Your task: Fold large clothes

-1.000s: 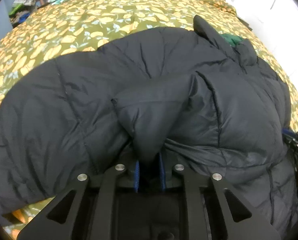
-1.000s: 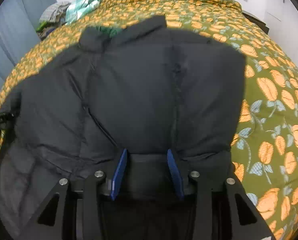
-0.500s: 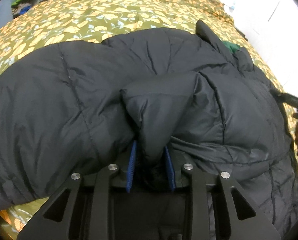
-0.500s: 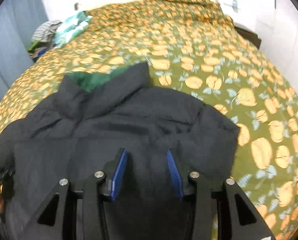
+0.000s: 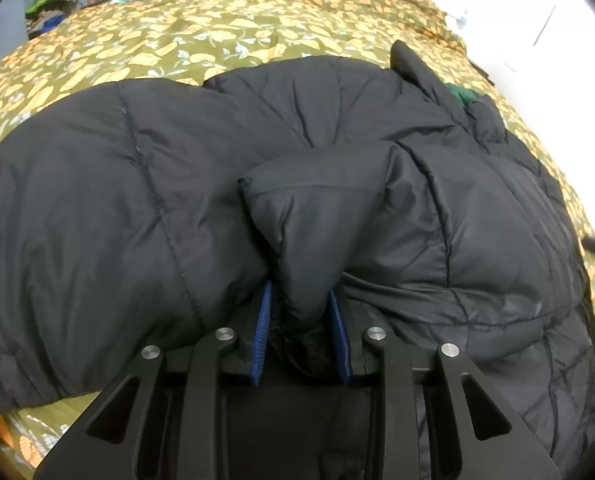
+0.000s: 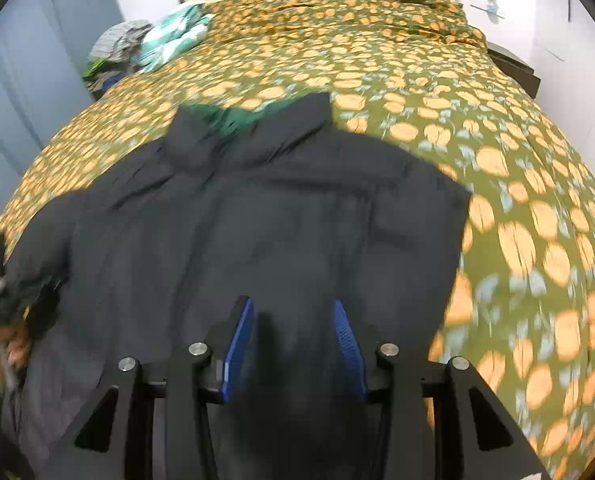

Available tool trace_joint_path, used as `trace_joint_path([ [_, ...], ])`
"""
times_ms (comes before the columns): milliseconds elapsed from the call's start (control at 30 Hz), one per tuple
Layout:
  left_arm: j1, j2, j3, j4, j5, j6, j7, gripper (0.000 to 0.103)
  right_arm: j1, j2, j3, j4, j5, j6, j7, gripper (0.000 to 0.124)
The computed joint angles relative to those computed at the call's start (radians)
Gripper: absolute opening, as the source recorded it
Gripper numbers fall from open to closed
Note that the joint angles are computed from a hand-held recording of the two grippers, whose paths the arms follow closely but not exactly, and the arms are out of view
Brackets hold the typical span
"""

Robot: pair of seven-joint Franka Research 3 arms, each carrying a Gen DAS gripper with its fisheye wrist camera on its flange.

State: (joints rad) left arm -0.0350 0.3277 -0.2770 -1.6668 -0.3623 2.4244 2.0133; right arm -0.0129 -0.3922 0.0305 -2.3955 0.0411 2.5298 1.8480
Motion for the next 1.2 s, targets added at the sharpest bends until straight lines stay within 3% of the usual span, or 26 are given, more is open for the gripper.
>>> trace_joint_path([
  [133,-0.005,-0.004,0.003,-0.006,0.013,0.009,-0.007,0.03,0.004,-0.016,0.007,-0.083,0.029,-0.029,0.047,0.043],
  [233,-0.017,-0.009,0.009,-0.011,0.045,0.017,-0.026,0.03,0.007,0.011,-0.003,-0.119,0.067,0.053,0.068,0.043],
  [333,-0.024,-0.015,0.014,-0.019,0.068,0.028,-0.049,0.033,-0.018,0.022,0.034,-0.106,0.0,0.045,0.133,0.043],
  [433,-0.028,-0.042,0.022,-0.044,0.093,0.044,-0.082,0.046,-0.028,0.001,0.074,-0.092,-0.075,0.002,0.216,0.045],
  [533,-0.011,-0.101,0.021,-0.095,0.061,0.033,-0.069,0.066,-0.021,-0.082,0.102,-0.109,-0.133,-0.015,0.282,0.085],
  [600,-0.001,-0.16,0.023,-0.153,0.016,0.041,-0.026,0.076,-0.016,-0.155,0.128,-0.136,-0.159,-0.022,0.319,0.088],
  [667,-0.002,-0.231,0.043,-0.222,-0.004,0.04,-0.006,0.095,-0.006,-0.215,0.156,-0.149,-0.175,-0.038,0.349,0.088],
  [700,-0.003,-0.264,0.055,-0.254,-0.02,0.033,0.008,0.095,0.002,-0.255,0.148,-0.166,-0.175,-0.044,0.343,0.088],
  [867,-0.015,-0.371,0.123,-0.363,-0.057,-0.01,0.023,0.095,0.04,-0.38,0.236,-0.212,-0.164,-0.065,0.432,0.088],
  [1067,-0.019,-0.466,0.192,-0.449,-0.099,-0.017,0.006,0.095,0.104,-0.431,0.333,-0.24,-0.177,-0.073,0.52,0.088],
  [1200,-0.011,-0.469,0.223,-0.446,-0.117,0.002,-0.031,0.095,0.159,-0.431,0.356,-0.239,-0.187,-0.111,0.542,0.088],
])
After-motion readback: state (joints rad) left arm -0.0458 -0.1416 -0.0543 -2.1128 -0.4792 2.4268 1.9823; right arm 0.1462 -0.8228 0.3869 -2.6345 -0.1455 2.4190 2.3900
